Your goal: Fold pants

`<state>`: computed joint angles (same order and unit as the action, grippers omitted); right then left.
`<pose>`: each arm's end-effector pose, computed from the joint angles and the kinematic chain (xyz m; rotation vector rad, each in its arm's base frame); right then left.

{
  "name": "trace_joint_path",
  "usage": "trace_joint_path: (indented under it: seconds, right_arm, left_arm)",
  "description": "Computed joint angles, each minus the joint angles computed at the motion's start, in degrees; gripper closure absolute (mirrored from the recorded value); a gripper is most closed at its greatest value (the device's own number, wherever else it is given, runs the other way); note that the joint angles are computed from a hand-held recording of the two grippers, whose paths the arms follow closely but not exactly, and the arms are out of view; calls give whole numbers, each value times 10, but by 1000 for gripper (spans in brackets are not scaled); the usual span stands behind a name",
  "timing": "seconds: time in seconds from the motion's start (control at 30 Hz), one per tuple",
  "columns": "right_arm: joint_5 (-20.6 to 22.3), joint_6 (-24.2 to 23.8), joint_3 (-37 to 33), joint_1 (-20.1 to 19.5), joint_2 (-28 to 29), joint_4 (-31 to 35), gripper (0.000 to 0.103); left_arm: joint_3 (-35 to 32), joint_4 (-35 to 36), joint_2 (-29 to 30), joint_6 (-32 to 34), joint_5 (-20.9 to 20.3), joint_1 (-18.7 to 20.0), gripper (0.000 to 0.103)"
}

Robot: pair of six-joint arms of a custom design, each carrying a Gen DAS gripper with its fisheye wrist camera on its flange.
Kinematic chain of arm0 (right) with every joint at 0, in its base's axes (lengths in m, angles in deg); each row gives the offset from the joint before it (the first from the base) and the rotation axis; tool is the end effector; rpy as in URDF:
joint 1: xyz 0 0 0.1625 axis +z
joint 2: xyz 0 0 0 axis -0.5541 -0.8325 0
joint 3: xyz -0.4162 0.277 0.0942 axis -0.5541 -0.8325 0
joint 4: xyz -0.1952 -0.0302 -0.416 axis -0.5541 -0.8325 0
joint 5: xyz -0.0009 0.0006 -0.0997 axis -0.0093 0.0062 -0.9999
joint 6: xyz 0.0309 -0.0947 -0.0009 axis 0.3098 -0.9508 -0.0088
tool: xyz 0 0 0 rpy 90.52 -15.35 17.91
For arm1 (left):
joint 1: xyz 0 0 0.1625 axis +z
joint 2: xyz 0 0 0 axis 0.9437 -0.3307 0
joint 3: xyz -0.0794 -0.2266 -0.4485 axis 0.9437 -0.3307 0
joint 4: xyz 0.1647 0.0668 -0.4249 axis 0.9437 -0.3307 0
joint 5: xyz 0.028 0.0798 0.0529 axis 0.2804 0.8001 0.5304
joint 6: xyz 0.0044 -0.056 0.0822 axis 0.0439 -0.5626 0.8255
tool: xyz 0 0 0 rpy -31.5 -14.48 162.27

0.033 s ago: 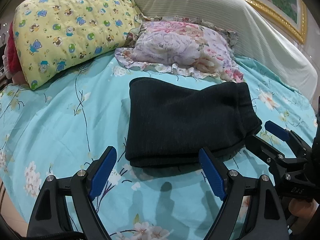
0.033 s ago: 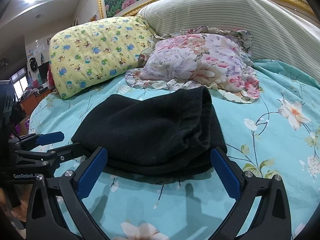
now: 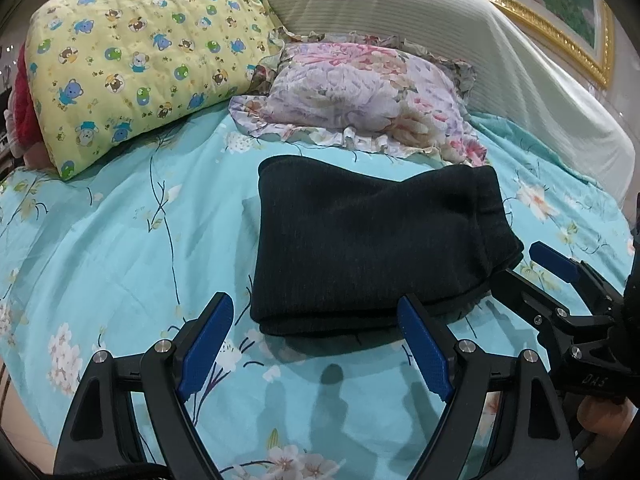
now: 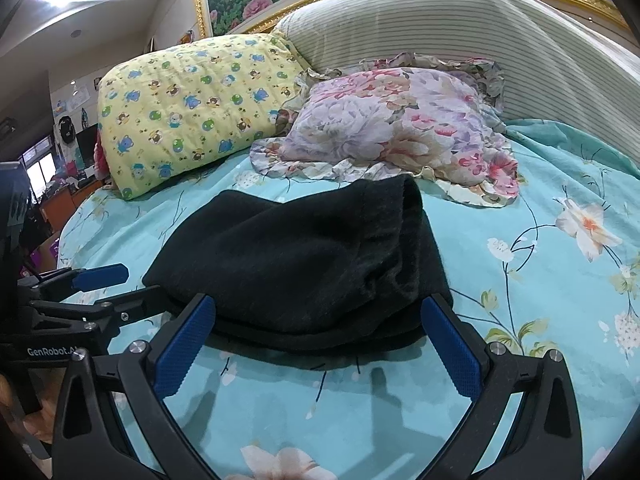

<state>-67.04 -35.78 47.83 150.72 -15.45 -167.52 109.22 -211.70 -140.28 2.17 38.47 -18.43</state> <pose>0.2987 -0.3968 -0.0324 0.7475 -2.3882 1.0876 -0.0396 -0.3966 0.2342 0.3716 2.2866 -0.9864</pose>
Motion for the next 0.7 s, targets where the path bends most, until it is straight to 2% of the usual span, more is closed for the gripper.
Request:
trace_joint_path:
  seconds: [0.7]
  right_arm:
    - [6, 3, -5, -6, -6, 10, 1]
  left_arm:
    - [-20, -26, 29, 29, 10, 6, 18]
